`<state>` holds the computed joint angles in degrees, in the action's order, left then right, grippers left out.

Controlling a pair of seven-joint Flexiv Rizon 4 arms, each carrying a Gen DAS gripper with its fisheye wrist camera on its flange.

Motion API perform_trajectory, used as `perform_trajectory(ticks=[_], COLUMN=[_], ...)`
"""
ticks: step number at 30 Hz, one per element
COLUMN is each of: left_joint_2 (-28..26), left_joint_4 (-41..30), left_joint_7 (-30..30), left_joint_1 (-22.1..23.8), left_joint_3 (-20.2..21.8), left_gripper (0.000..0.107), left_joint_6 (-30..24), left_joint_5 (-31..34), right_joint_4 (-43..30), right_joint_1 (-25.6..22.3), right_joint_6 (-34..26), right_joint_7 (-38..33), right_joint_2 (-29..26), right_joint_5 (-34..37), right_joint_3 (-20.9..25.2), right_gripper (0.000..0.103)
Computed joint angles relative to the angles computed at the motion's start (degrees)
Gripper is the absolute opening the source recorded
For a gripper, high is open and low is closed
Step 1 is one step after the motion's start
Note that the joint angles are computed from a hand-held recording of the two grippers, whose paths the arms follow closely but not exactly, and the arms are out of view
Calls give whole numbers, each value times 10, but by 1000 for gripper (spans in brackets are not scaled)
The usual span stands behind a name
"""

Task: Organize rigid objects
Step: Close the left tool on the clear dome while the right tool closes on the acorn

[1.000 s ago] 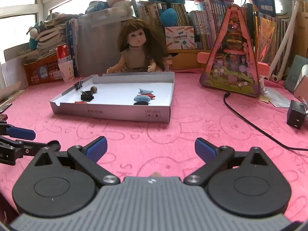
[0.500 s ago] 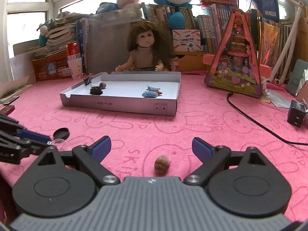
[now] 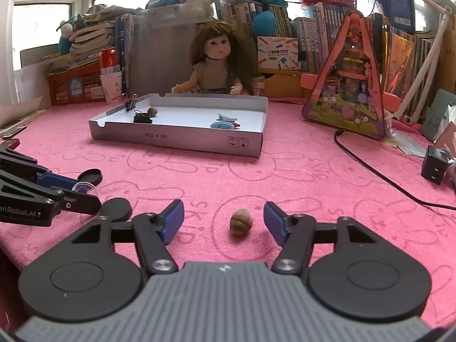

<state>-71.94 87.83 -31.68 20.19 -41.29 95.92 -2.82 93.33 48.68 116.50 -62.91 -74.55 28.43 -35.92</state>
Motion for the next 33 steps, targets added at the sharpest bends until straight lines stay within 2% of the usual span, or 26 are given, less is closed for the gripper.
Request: perform_trajectory(ticks=[1,2,3,4,5,6,7,12,21,33], left_joint_2=[-1,-2,-3,-4,-5,-6,-6,-5,-5,-4], left_joint_4=[-1,-2,-2,-1,0,0,1,5,-5,-16], left_joint_7=[-1,-2,-1,-2,-3,-3,-5,-15,-34,-48], left_joint_1=[0,-3,-2,-2,-3,-2,-1,7,7,3], left_joint_3=[0,2,2,2,2,3,3,-7,-5,0], left_gripper=[23,23,23,22,22,22,22,22,22,22], left_joint_6=[3,7,10,16,22,24,25,26,30,26], left_joint_5=[0,0,3,7,11,16,19,26,31,25], right_joint_4=[-2,-3,-3,-2,1,4,7,12,0,-15], right_joint_1=[8,15,22,26,27,29,33,24,14,15], right_joint_6=[-13,-27,-42,-43,-40,-38,-37,-18,1,-9], right_joint_7=[3,10,21,32,39,45,52,64,37,13], right_joint_2=[-5,-11,-16,-22,-23,-25,-28,-21,-12,-11], right_joint_5=[9,14,15,15,10,5,1,-21,-21,-4], right_joint_3=[-11,-22,-32,-39,-41,-45,-50,-40,-22,-21], right_gripper=[63,51,45,43,37,26,23,21,21,21])
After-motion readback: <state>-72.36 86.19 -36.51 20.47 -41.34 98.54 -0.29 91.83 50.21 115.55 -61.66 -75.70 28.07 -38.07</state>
